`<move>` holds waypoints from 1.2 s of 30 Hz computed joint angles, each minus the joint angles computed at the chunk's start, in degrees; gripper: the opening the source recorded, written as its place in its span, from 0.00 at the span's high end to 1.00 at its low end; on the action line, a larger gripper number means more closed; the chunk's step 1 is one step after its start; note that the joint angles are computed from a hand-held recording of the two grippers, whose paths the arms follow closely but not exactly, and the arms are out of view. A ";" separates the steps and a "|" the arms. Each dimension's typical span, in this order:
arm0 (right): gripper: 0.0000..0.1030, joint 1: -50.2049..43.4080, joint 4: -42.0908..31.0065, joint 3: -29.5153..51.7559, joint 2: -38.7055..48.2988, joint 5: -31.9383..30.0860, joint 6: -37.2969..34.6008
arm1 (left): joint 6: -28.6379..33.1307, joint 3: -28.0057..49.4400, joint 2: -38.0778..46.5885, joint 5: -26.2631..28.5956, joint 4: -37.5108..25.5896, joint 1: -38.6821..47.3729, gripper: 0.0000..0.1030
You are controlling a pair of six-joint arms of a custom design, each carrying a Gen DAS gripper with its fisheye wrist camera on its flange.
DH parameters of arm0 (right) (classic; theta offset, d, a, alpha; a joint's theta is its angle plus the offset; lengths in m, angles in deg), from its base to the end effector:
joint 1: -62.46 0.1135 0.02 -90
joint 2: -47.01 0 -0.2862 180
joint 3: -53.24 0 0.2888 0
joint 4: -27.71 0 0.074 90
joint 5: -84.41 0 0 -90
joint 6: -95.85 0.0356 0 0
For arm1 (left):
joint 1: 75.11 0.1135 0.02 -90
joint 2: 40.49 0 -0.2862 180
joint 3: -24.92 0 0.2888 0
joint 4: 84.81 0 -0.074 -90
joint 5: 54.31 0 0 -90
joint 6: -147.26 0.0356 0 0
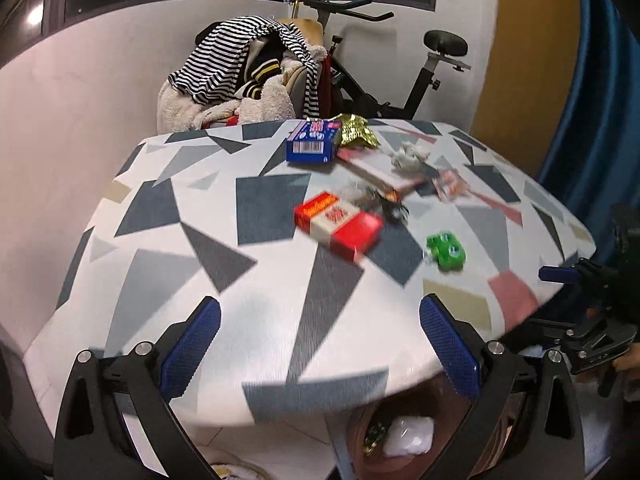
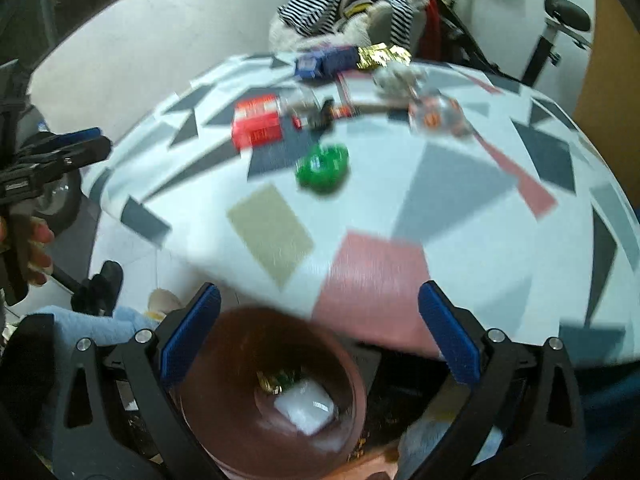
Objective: Collect trash
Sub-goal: 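Grasp the green frog toy with the right gripper while the left gripper approaches the red cigarette pack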
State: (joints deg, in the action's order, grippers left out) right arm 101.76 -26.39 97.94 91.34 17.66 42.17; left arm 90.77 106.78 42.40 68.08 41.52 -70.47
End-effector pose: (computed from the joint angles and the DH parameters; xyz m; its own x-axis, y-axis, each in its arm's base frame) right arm 0.1383 0.0950 0.2293 -0.7403 0.0973 -0.6652 0.0463 0.9945 0.0940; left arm 0.3339 0.0080 0.3074 -0.5456 0.4234 -0.7232 0.6494 0.7591 -0.0455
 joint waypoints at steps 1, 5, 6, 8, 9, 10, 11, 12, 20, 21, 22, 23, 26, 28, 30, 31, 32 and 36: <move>0.05 -2.75 1.66 0.47 0.89 -1.15 -2.78 | -1.28 1.70 1.52 -0.43 -0.35 -0.65 0.06; 0.05 -10.97 6.78 2.02 5.58 -6.43 -9.73 | -4.70 5.74 5.79 -2.17 -1.00 -2.79 0.06; 0.05 -13.00 7.32 3.07 8.09 -8.04 -10.59 | -5.48 6.33 6.76 -3.42 -0.62 -3.63 0.06; 0.05 -15.49 8.07 5.34 12.87 -9.22 -10.77 | -6.48 6.87 8.02 -6.10 0.35 -5.13 0.06; 0.05 -15.73 8.15 6.43 15.01 -7.45 -9.86 | -6.58 7.28 8.65 -6.86 0.73 -5.79 0.06; 0.05 -16.79 9.02 7.21 16.61 -8.19 -9.61 | -6.58 7.70 9.19 -7.16 1.00 -6.34 0.06; 0.06 -17.83 10.30 7.30 17.24 -9.65 -9.58 | -6.74 8.00 9.58 -7.31 1.22 -6.70 0.06; 0.06 -18.89 11.88 7.33 17.87 -10.96 -9.22 | -7.16 8.70 10.26 -7.47 1.20 -7.26 0.06; 0.27 -22.04 16.86 10.64 26.17 -16.38 -6.50 | -15.22 14.38 15.92 -6.00 -1.53 -8.09 0.13; 0.29 -21.65 17.04 11.04 27.00 -15.78 -6.54 | -16.58 15.49 17.10 -5.77 -2.59 -7.93 0.15; 0.35 -21.18 16.56 11.83 28.32 -14.88 -6.64 | -17.30 16.17 17.82 -5.76 -3.12 -7.89 0.19; 0.42 -20.99 16.22 12.39 29.07 -14.55 -6.51 | -18.30 16.93 18.69 -5.60 -3.76 -7.72 0.19; 0.50 -20.43 16.34 12.95 30.13 -13.76 -6.88 | -19.20 17.45 19.61 -4.27 -4.09 -7.55 0.19; 0.55 -19.81 16.31 13.10 30.25 -13.52 -8.15 | -18.83 17.36 19.73 -4.77 -3.88 -8.05 0.19; 0.56 -18.94 15.96 13.25 30.20 -12.63 -9.61 | -18.79 17.36 19.93 -5.49 -4.14 -8.75 0.19; 0.58 -18.70 15.87 13.24 30.14 -12.38 -9.90 | -19.32 17.49 20.12 -6.04 -4.30 -9.13 0.19; 0.60 -18.55 15.72 13.17 29.98 -12.23 -10.25 | -20.13 17.73 20.34 -6.53 -4.52 -9.39 0.19; 0.60 -18.97 15.25 12.84 29.41 -13.05 -9.75 | -25.60 20.21 22.64 -3.52 -6.92 -9.47 0.19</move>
